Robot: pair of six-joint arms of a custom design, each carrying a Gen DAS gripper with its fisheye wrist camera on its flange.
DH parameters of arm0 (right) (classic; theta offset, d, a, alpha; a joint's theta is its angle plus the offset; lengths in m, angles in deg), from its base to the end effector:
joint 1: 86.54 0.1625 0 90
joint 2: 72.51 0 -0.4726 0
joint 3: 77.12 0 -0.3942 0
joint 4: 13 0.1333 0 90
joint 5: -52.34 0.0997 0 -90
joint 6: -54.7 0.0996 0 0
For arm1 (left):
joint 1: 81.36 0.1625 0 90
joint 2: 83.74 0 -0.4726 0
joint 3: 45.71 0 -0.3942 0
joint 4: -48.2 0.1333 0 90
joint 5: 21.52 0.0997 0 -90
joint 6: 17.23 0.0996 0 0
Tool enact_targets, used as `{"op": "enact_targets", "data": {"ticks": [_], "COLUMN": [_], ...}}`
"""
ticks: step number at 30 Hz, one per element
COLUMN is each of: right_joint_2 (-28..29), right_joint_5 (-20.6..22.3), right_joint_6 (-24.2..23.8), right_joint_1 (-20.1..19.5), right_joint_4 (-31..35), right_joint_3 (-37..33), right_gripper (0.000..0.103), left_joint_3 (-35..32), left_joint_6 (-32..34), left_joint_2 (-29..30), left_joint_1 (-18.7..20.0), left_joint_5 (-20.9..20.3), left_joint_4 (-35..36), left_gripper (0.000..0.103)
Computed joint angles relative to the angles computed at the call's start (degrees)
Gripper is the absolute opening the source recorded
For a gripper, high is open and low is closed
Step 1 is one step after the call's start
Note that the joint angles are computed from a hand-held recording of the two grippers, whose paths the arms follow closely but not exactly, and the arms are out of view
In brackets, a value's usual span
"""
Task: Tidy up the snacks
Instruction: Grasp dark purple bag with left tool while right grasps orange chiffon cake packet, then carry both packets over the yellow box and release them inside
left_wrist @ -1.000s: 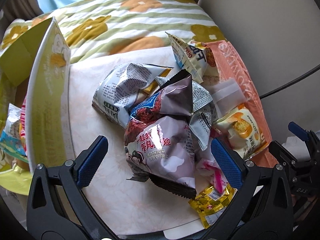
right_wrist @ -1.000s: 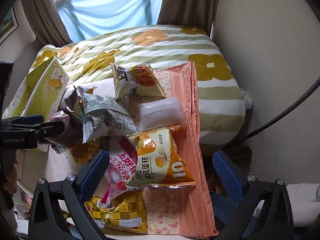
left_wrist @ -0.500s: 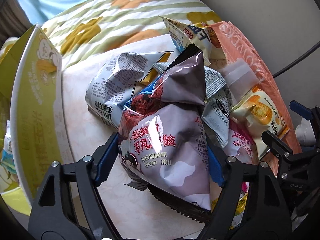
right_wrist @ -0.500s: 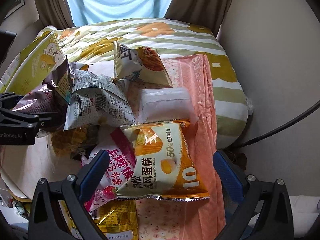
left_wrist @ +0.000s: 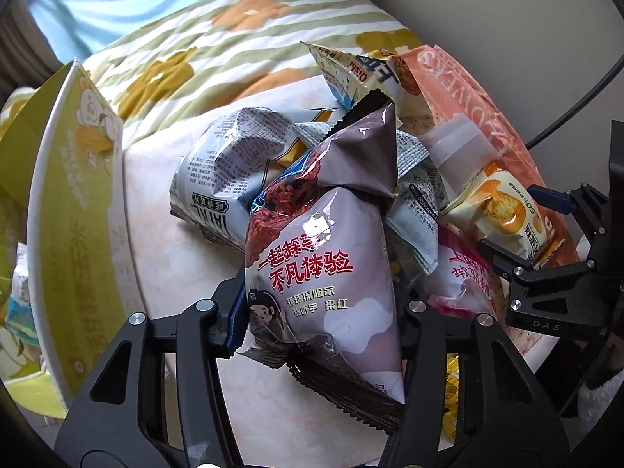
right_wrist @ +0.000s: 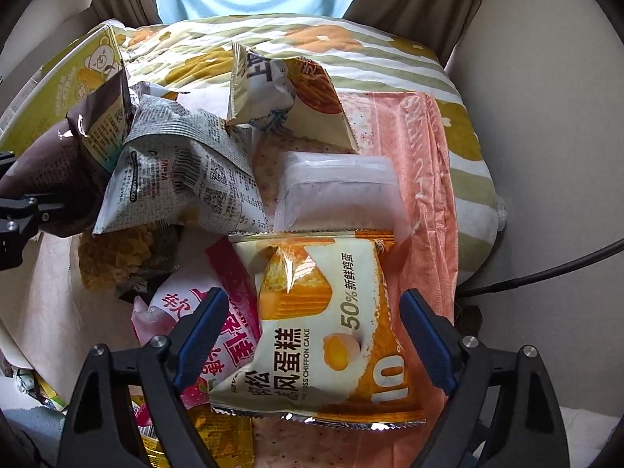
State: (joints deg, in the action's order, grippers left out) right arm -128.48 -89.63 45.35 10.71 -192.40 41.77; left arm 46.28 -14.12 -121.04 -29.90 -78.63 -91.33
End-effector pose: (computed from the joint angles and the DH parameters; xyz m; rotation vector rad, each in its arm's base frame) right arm 0.1251 -0.5491 0.1927 0.0674 -2.1963 0.4940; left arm -0.2868 -0.6608 0.0349 0.9440 2.3859 -0.1203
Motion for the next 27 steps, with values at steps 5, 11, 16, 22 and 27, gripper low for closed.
{"op": "enact_targets", "data": {"ticks": [5, 11, 16, 22, 27], "right_joint_2": [-0.2, -0.9, -1.3, -2.4, -3.9], "right_joint_5": [1.1, 3.6, 5.1, 6.3, 7.1], "right_joint_6": [0.6, 1.8, 2.3, 3.5, 4.0], "right_joint_1": [-0.8, -2.2, -2.9, -2.8, -1.8], "right_joint_4": [0.8, 1.9, 2.6, 2.6, 2.0], "right_joint_3": [0.0, 0.2, 0.4, 0.9, 2.1], "right_gripper": [0.087, 0.076, 0.064, 0.062, 0.062], "left_joint_3": [1.1, 1.8, 1.8, 3.0, 4.2], "left_joint_6": [0.1, -0.4, -2.3, -2.4, -3.1], "left_joint_2": [-0.5, -1.0, -1.4, -2.7, -4.1], "left_joint_1": [-0.5, -0.9, -1.0, -1.8, -2.4], "left_joint_5": [0.1, 1.1, 1.6, 2.0, 1.9], "left_joint_4": [-0.9, -1.8, -1.3, -2.7, -3.6], "left_gripper": [0.047, 0.047, 0.047, 0.047, 0.047]}}
